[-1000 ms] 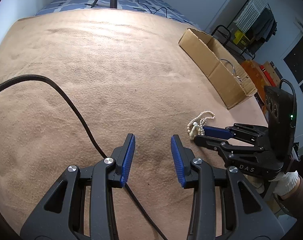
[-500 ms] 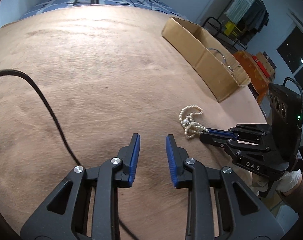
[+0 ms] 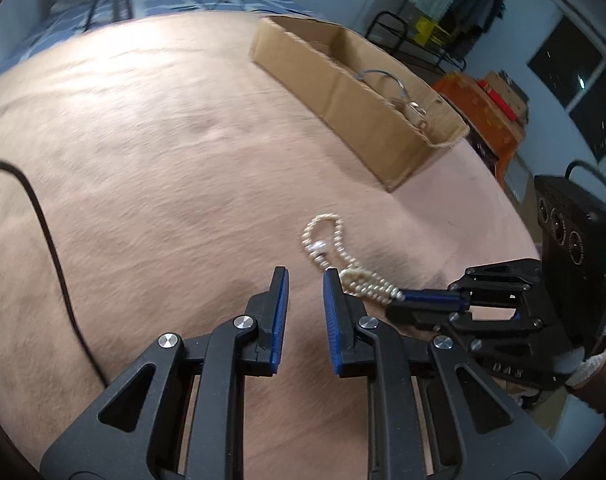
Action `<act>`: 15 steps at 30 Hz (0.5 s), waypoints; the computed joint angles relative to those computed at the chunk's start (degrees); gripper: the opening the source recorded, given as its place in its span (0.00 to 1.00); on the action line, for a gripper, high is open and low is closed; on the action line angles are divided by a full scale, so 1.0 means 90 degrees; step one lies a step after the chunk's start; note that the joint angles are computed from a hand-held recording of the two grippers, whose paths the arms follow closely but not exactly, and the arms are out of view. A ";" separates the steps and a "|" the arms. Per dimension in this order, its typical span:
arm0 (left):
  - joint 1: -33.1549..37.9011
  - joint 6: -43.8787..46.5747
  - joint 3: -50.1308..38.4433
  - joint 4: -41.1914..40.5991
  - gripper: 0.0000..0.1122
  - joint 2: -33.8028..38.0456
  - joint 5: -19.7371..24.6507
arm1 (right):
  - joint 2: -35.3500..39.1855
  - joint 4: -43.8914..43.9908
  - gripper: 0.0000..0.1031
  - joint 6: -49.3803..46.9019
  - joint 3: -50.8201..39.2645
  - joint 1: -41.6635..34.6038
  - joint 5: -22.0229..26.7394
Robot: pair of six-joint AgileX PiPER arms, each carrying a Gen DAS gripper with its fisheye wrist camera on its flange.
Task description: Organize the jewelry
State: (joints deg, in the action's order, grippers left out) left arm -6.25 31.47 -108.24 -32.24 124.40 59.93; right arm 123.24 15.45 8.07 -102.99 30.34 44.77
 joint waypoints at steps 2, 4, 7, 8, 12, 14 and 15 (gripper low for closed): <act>-0.0162 0.0019 -0.0103 0.0159 0.15 0.0060 -0.0075 | -0.0051 0.0008 0.04 -0.0029 0.0098 0.0000 -0.0058; -0.0277 0.0044 -0.0176 0.0329 0.15 0.0113 -0.0165 | -0.0068 -0.0029 0.04 -0.0047 0.0130 0.0014 -0.0075; -0.0398 0.0027 -0.0380 0.0563 0.15 0.0266 -0.0227 | -0.0105 -0.0053 0.04 -0.0110 0.0183 0.0036 -0.0072; -0.0419 0.0028 -0.0418 0.0603 0.15 0.0301 -0.0232 | -0.0115 -0.0047 0.04 -0.0128 0.0194 0.0037 -0.0075; -0.0478 0.0164 -0.0395 0.0710 0.15 0.0331 -0.0325 | -0.0109 0.0079 0.04 -0.0238 0.0233 0.0010 -0.0146; -0.0510 0.0211 -0.0436 0.0722 0.15 0.0377 -0.0322 | -0.0095 0.0094 0.04 -0.0242 0.0222 0.0007 -0.0152; -0.0530 0.0226 -0.0473 0.0745 0.15 0.0403 -0.0308 | -0.0085 0.0107 0.04 -0.0248 0.0212 0.0008 -0.0156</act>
